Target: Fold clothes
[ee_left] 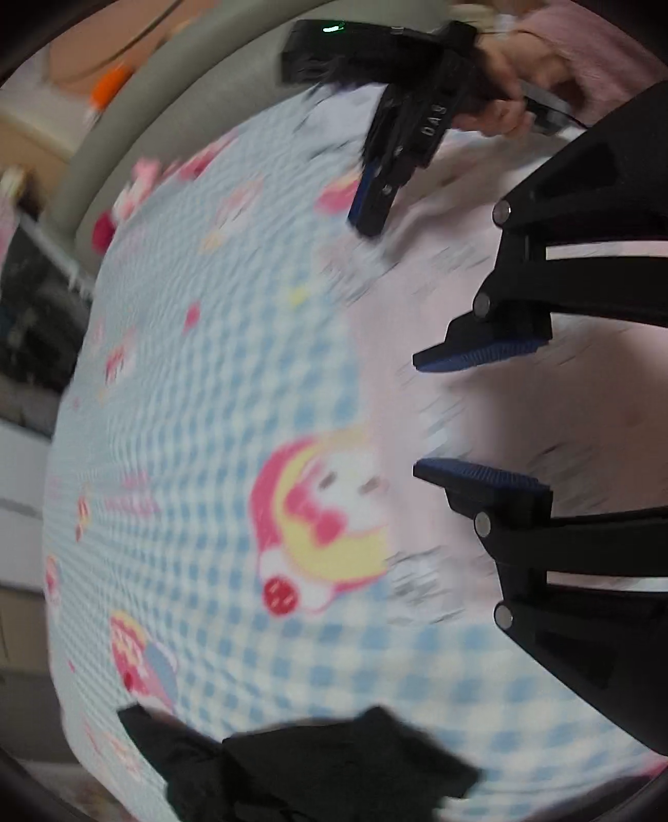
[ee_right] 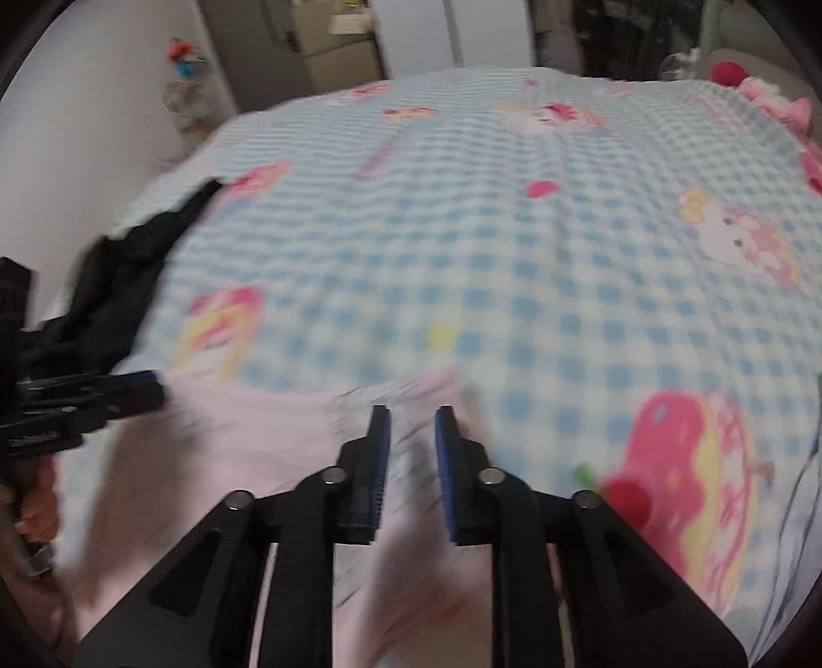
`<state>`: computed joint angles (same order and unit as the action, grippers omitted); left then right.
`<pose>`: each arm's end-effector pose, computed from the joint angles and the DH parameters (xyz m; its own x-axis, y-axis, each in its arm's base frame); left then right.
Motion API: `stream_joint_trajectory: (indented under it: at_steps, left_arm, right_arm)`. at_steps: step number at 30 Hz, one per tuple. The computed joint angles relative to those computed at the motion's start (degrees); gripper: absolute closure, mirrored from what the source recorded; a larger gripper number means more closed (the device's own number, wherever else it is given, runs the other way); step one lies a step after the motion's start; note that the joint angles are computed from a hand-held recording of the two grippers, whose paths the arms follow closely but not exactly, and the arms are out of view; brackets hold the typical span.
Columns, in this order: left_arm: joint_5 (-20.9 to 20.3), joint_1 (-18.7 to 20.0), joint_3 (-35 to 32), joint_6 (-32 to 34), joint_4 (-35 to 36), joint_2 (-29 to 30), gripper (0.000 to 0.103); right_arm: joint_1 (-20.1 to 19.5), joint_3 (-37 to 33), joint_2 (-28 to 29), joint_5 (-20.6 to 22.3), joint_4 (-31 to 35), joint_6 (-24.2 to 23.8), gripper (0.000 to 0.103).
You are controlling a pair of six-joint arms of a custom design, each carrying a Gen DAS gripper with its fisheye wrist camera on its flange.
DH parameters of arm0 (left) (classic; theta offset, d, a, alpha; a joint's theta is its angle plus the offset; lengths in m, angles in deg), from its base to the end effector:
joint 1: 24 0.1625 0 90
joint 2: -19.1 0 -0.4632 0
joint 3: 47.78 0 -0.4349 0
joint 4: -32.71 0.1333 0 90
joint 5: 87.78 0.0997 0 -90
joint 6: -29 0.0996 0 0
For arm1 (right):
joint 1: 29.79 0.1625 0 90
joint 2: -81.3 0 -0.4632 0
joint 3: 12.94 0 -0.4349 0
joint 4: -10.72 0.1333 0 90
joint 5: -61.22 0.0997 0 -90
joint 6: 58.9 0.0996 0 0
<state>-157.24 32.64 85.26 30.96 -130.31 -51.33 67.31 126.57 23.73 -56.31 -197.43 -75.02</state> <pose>-0.1180 -0.4852 0.1391 -0.7980 0.4898 -0.3511 0.5685 0.8052 -0.1688 0.1412 -0.4278 0.1105 -0.8501 -0.0673 0.5223 -0.3495 0.8140 -0.4640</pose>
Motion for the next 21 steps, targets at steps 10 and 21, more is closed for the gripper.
stream_joint_trajectory:
  at_steps: [10,21]
  left_arm:
    - [5.39,-8.07,13.81,-7.56,2.57,-5.39,0.062]
    - [3.22,-11.34,23.94,-17.63,2.92,-25.17,0.062]
  right_arm:
    - [2.13,10.25,7.90,0.57,-8.11,8.83,0.084]
    - [6.16,19.68,5.13,-0.73,-18.01,13.09,0.083]
